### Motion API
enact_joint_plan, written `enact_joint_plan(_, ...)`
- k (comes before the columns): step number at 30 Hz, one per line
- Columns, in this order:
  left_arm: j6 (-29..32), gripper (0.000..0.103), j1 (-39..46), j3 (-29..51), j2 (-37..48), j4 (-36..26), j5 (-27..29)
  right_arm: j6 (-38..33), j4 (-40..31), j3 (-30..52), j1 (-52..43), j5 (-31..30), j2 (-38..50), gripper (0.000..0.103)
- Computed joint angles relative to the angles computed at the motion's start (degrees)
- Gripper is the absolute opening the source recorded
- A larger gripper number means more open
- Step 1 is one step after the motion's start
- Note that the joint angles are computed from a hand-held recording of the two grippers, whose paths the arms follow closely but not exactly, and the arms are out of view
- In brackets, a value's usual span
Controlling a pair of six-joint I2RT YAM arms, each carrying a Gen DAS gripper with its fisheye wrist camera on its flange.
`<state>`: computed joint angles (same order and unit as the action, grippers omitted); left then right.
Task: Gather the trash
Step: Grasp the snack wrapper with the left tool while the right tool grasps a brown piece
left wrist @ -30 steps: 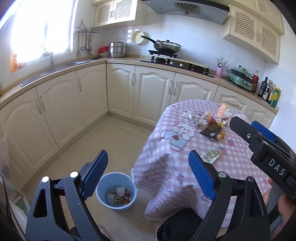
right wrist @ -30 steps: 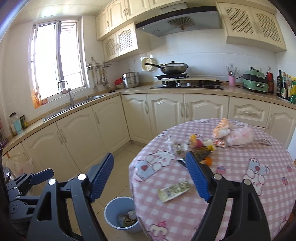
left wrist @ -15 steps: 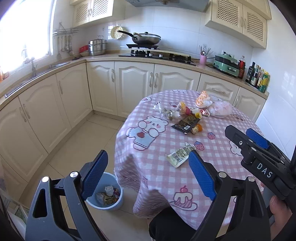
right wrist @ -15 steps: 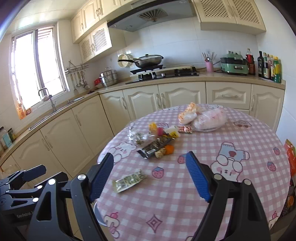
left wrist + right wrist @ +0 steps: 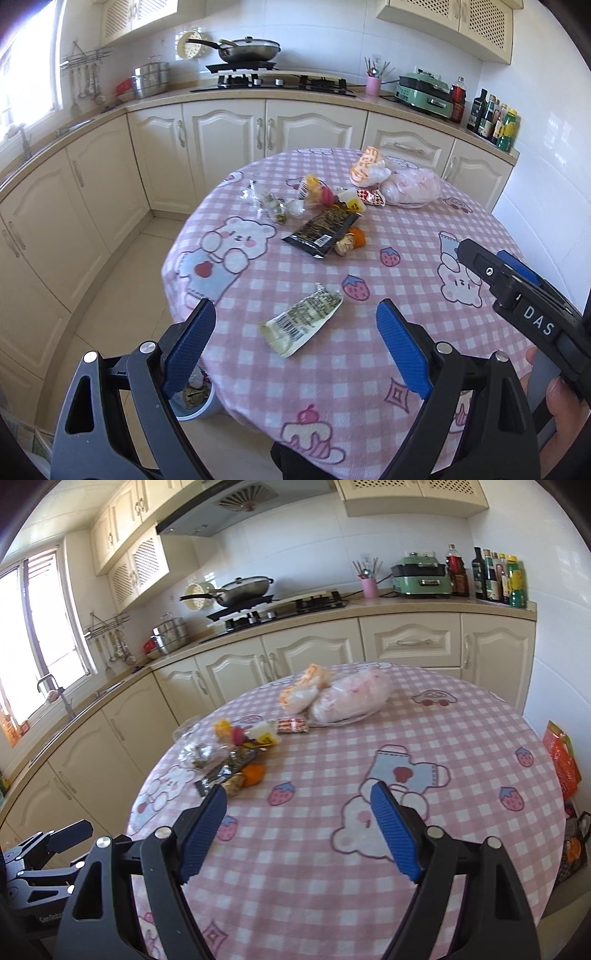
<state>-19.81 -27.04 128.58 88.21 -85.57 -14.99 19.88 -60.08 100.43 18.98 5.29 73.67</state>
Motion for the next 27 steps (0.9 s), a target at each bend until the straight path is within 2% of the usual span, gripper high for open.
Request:
enact_joint_plan(5,1.3,0.086,1.1,0.7,3.5,1.4,3.3,-1.3,0.1,-1.0,-4.5,-2.5,0.6,0.079)
enact_joint_plan(10,2.9,0.085,2.2,1.5,6.6,1.3,4.4,-2.0,-0.1,-0.5,-7.1,-4.4,2.8,0.079)
enact_joint_plan(12,4.8,0.082,2.6,0.4,6.8,0.5,4.2,-2.3,-0.5,0.5,-7.5,-5.0,4.1,0.079)
enact_joint_plan(15,6.0,0.073,4.0,-2.6,5.8,0.9,5.9,-2.4,-0.4,1.3,-6.7,-4.9,5.5,0.079)
enact_joint_plan(17,6.7,0.057,4.5,-4.3,5.4,1.7,7.3,-2.1,-0.3,1.8,-6.1,-5.5,6.6,0.079)
enact_joint_plan(18,7.4,0.053,4.4,-5.2,5.1,2.6,6.4,-1.8,-0.4,2.2,-5.6,-5.6,7.1,0.079)
enact_joint_plan(19,8.2,0.043,4.3,-6.3,4.5,3.8,6.2,-1.6,-0.5,2.7,-4.9,-5.6,7.8,0.079)
enact_joint_plan(20,8.8,0.025,5.0,-6.8,4.1,4.6,7.9,-1.5,-0.6,3.2,-4.2,-5.6,8.5,0.079)
enact_joint_plan(23,8.4,0.018,8.0,-6.9,3.5,5.4,12.0,-1.2,-1.0,5.2,-1.8,-4.5,10.2,0.079)
enact_joint_plan(27,8.6,0.017,12.4,-7.8,1.5,7.0,15.1,-1.5,-2.8,9.4,1.9,-3.2,14.5,0.079)
